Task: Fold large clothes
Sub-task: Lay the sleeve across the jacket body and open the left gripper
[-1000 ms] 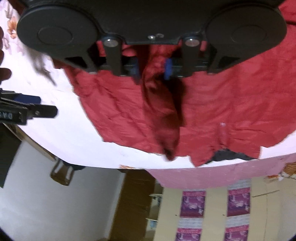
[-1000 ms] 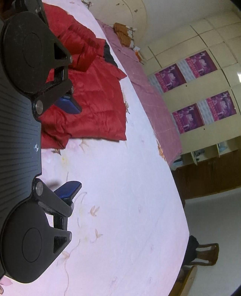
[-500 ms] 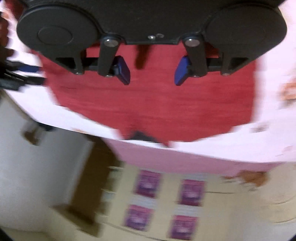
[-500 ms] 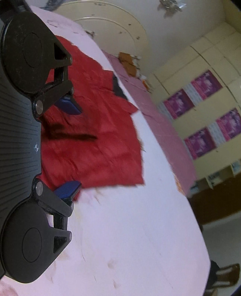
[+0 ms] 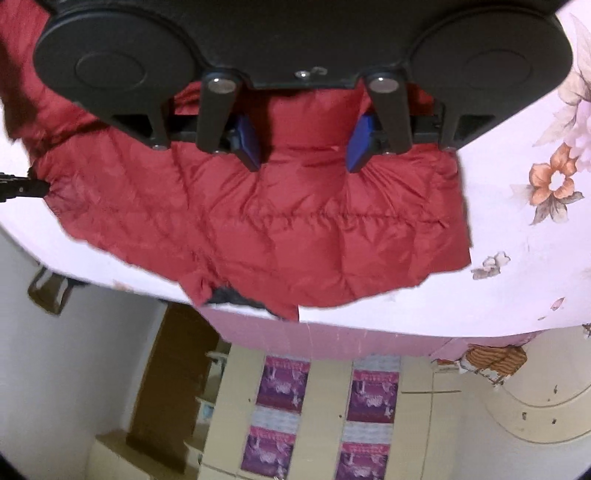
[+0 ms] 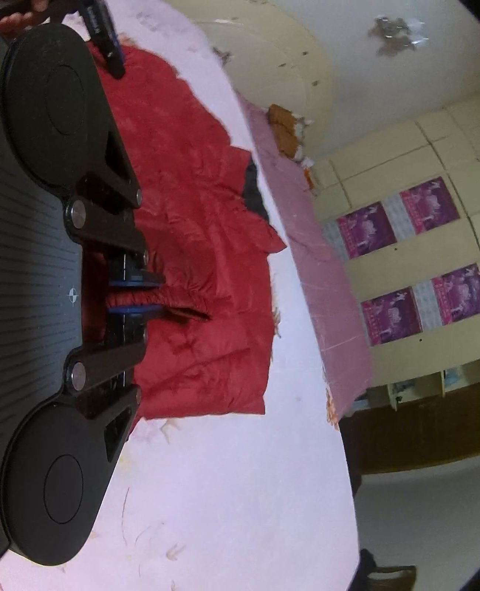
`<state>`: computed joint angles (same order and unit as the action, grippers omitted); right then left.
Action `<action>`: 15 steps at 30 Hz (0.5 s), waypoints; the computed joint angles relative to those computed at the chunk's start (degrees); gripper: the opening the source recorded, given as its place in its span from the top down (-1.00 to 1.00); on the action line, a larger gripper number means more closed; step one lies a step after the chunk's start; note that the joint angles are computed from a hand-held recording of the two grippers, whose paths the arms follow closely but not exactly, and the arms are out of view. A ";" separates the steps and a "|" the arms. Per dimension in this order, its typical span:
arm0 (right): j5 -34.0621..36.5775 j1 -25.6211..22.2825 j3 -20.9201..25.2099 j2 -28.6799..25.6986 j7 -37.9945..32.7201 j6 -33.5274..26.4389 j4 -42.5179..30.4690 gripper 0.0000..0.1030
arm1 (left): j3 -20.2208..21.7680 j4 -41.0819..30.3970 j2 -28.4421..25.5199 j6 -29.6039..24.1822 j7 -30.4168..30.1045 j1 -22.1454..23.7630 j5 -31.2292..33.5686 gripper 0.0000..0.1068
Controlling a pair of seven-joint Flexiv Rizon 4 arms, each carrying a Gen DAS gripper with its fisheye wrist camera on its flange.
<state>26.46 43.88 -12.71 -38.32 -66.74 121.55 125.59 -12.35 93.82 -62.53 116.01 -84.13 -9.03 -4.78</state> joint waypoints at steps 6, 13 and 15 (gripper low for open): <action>1.44 6.81 -6.86 -4.44 0.62 -5.93 -1.86 0.82 | 2.69 -0.63 1.34 -4.88 3.04 -2.04 -1.54 0.03; 3.89 17.94 -18.57 -4.62 2.48 -2.15 3.50 -0.38 | 5.12 -0.01 3.14 -1.86 3.43 -3.91 -3.88 -0.43; 3.19 16.77 -18.19 -4.12 1.48 -1.79 2.31 -0.36 | 6.02 -2.35 2.56 -3.49 4.45 -4.93 -5.18 -0.43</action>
